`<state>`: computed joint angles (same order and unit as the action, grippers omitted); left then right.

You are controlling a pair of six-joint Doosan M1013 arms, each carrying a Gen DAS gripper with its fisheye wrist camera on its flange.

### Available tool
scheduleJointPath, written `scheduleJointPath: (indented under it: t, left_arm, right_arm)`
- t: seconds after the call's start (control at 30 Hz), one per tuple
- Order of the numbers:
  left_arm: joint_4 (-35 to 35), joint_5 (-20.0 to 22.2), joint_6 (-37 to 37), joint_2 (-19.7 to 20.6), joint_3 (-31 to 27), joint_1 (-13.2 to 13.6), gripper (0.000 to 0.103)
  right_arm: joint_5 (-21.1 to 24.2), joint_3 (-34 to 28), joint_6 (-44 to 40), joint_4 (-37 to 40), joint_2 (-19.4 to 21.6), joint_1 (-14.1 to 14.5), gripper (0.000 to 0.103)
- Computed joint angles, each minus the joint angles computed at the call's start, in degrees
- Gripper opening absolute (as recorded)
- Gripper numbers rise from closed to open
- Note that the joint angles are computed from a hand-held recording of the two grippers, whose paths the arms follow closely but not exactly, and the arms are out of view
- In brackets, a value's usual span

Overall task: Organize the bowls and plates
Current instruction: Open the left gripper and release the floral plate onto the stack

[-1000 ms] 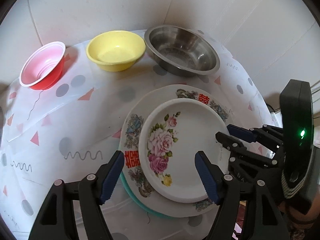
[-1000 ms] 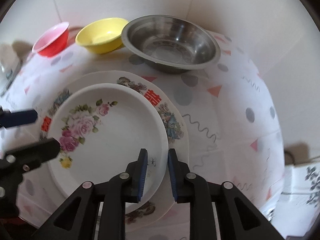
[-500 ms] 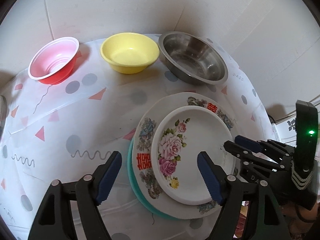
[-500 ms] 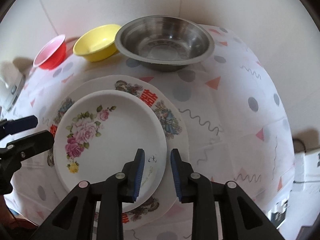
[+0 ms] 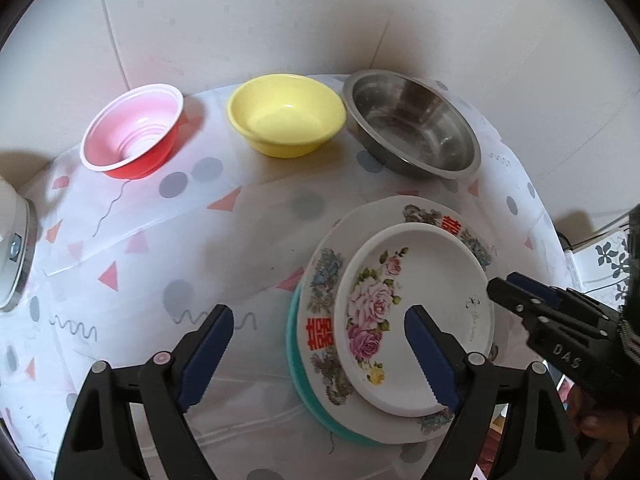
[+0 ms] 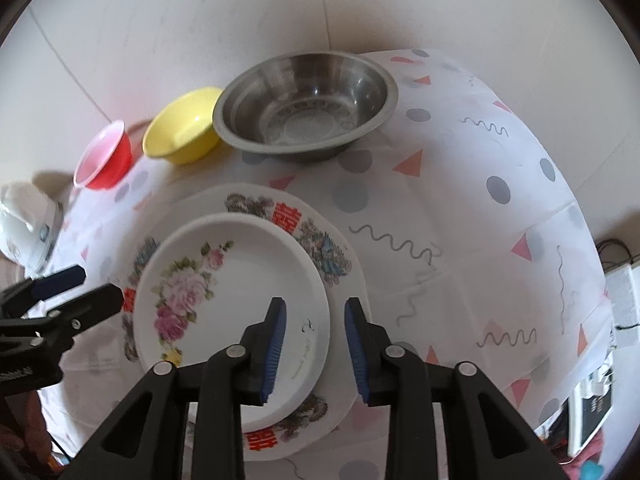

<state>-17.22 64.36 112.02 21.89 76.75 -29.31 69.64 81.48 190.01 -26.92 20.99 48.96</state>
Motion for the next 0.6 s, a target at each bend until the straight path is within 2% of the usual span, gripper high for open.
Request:
scheduleJointPath:
  t: [0.6]
  left_arm:
    - [4.9, -1.6, -3.1, 0.7, -2.2, -1.2, 0.091]
  right_arm:
    - [-2.7, 1.7, 3.4, -2.5, -1.4, -0.7, 0.033]
